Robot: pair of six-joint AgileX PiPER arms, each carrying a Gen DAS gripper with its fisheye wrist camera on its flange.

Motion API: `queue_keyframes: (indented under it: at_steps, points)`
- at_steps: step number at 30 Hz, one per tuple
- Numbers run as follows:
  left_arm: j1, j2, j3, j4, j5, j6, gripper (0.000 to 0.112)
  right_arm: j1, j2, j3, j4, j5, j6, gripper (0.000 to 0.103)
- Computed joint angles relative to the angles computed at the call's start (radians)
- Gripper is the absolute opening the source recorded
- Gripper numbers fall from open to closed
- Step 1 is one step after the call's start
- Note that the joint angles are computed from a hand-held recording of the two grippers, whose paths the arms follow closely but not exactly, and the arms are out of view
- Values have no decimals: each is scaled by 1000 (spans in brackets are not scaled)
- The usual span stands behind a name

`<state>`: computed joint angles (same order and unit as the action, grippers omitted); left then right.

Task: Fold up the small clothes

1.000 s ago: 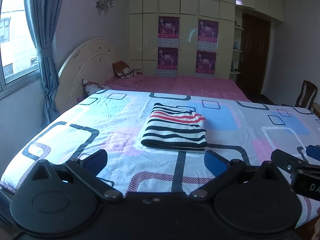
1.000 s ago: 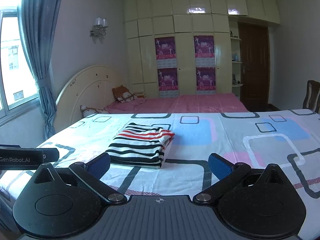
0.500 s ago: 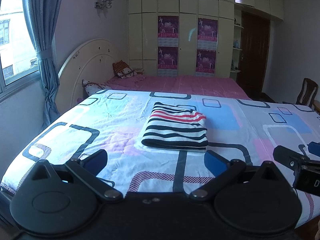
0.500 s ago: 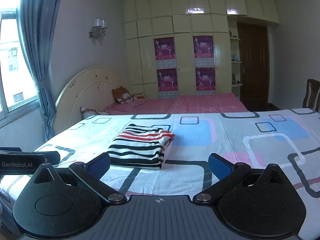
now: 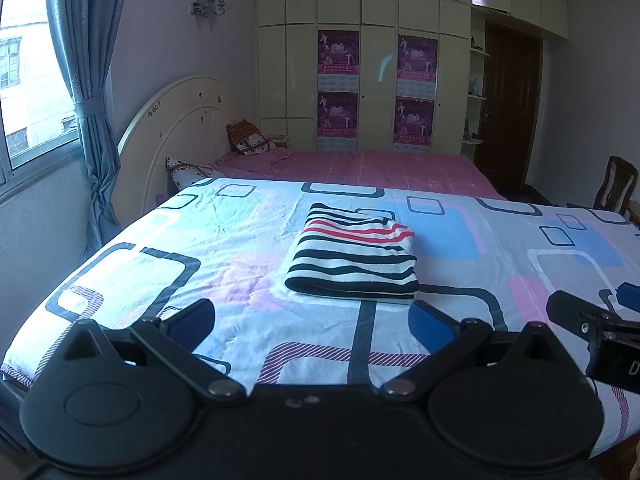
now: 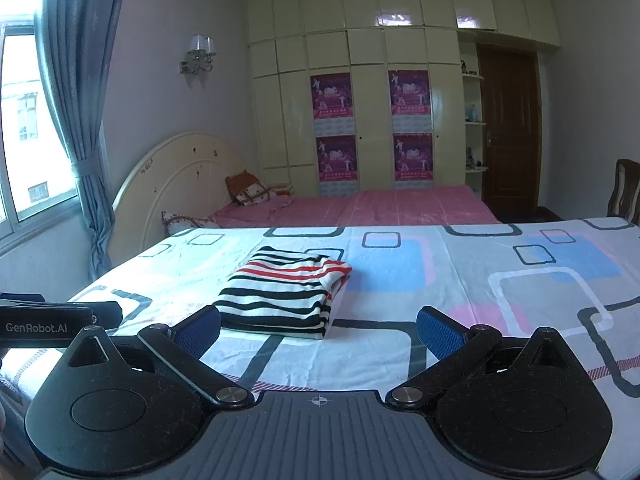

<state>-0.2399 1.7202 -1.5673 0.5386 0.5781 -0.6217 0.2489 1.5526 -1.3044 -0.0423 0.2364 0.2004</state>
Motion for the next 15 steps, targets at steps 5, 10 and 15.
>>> queue_keyframes:
  at_steps: [5, 10, 15]
  points:
    - [0, 1, -2, -3, 1, 3, 103, 4, 4, -6, -11, 5, 13, 103]
    - [17, 8, -15, -37, 4, 38, 103, 4, 10, -11, -12, 5, 12, 103]
    - [32, 25, -34, -69, 6, 76, 103, 3, 22, -19, -6, 9, 9, 103]
